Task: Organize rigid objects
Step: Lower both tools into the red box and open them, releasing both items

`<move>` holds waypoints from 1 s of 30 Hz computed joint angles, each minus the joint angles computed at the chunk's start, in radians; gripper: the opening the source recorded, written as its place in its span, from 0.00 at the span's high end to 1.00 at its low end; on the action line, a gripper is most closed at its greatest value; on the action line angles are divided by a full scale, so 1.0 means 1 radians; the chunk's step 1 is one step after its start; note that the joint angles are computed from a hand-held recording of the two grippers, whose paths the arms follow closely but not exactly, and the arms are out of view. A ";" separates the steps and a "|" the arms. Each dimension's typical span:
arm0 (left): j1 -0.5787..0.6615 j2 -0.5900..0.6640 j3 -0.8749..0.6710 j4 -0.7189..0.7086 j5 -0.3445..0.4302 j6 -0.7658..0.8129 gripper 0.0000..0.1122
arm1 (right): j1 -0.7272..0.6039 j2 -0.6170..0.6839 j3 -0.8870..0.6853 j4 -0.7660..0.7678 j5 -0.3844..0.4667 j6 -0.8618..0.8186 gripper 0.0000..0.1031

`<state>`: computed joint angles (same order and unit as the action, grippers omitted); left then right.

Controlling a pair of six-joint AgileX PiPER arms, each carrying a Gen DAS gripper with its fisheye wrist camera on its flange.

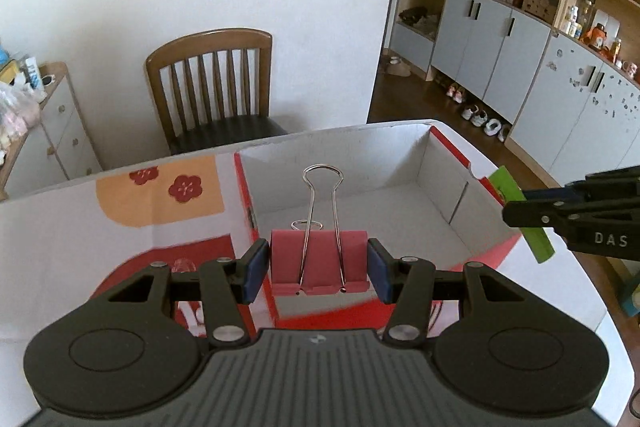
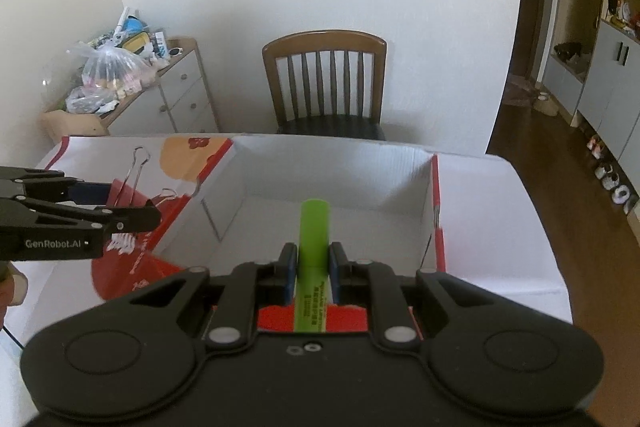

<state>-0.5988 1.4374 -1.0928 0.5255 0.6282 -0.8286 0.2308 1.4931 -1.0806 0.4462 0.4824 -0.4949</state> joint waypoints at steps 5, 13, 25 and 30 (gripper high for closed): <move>0.057 0.115 -0.104 -0.056 -0.015 0.118 0.54 | 0.028 0.104 -0.092 -0.081 -0.020 0.074 0.85; 0.120 0.344 -0.305 -0.209 -0.016 0.307 0.54 | 0.077 0.259 -0.187 -0.248 -0.033 0.236 0.85; 0.157 0.647 -0.617 -0.395 0.120 0.537 0.54 | 0.126 0.422 -0.265 -0.451 0.035 0.439 0.85; 0.173 0.747 -0.747 -0.445 0.222 0.591 0.54 | 0.138 0.460 -0.302 -0.504 0.075 0.498 0.86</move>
<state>-0.4254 2.1845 -1.8395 0.0801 0.8506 -0.2373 0.3691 1.9527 -1.3831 -0.0577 0.5569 0.0032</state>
